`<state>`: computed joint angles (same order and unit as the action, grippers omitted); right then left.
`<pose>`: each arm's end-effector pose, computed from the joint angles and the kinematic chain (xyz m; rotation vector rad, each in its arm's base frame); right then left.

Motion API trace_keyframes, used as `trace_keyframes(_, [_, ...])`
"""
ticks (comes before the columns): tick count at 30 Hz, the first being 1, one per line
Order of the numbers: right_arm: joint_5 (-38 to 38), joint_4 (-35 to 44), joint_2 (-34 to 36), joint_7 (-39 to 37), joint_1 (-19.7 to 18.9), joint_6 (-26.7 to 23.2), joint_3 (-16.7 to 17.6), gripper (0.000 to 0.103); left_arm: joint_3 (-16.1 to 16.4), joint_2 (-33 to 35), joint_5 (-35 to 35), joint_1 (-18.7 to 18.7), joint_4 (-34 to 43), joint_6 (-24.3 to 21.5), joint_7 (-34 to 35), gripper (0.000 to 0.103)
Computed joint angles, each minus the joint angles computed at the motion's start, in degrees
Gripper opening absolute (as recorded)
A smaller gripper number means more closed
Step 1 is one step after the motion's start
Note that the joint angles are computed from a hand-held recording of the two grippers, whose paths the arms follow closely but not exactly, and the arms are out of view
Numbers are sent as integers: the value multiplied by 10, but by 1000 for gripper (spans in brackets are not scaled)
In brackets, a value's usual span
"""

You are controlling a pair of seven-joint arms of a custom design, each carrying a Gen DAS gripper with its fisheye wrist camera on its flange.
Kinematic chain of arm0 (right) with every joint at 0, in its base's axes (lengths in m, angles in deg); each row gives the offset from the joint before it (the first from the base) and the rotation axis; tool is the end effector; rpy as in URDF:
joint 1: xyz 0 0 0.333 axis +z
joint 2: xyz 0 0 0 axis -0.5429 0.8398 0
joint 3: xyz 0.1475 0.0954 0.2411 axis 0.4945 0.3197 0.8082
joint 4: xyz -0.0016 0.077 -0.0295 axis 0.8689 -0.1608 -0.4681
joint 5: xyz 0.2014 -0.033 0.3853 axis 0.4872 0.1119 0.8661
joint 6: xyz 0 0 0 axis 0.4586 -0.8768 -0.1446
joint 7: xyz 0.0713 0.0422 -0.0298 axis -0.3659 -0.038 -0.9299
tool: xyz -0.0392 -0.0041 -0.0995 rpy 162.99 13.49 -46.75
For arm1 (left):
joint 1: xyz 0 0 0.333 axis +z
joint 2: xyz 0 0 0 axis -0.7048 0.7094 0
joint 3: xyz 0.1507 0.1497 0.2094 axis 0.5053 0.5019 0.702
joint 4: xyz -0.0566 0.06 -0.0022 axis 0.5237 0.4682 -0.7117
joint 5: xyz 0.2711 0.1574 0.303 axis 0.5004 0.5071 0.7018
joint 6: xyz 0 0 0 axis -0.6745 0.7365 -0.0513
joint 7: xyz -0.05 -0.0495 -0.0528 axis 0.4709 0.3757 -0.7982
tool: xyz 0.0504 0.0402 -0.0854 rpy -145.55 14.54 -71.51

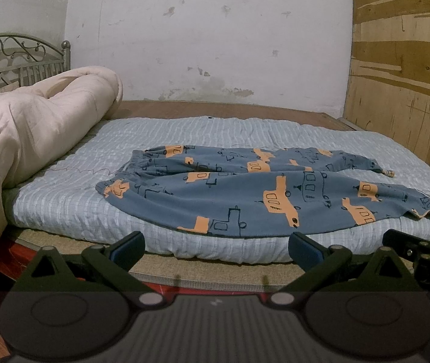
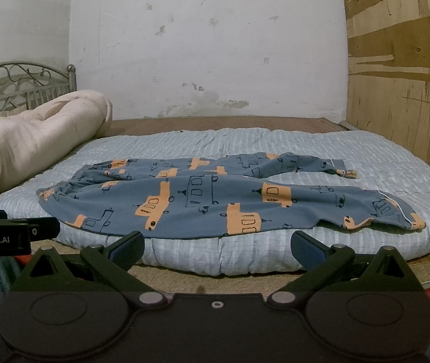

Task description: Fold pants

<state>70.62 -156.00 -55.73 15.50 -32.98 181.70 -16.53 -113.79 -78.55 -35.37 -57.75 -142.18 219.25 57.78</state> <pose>0.4303 0.2893 0.4768 -1.7402 1.1654 -0.6773 0.3701 -0.2973 0.4869 -1.8132 1.2515 -0.7707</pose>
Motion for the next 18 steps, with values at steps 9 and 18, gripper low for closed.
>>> trace_keyframes(9, [-1, 0, 0, 1, -1, 0, 1, 102, -1, 1, 2, -1, -2, -2, -3, 102])
trace_keyframes(18, [-1, 0, 0, 1, -1, 0, 1, 102, 0, 1, 4, -2, -2, -3, -4, 102])
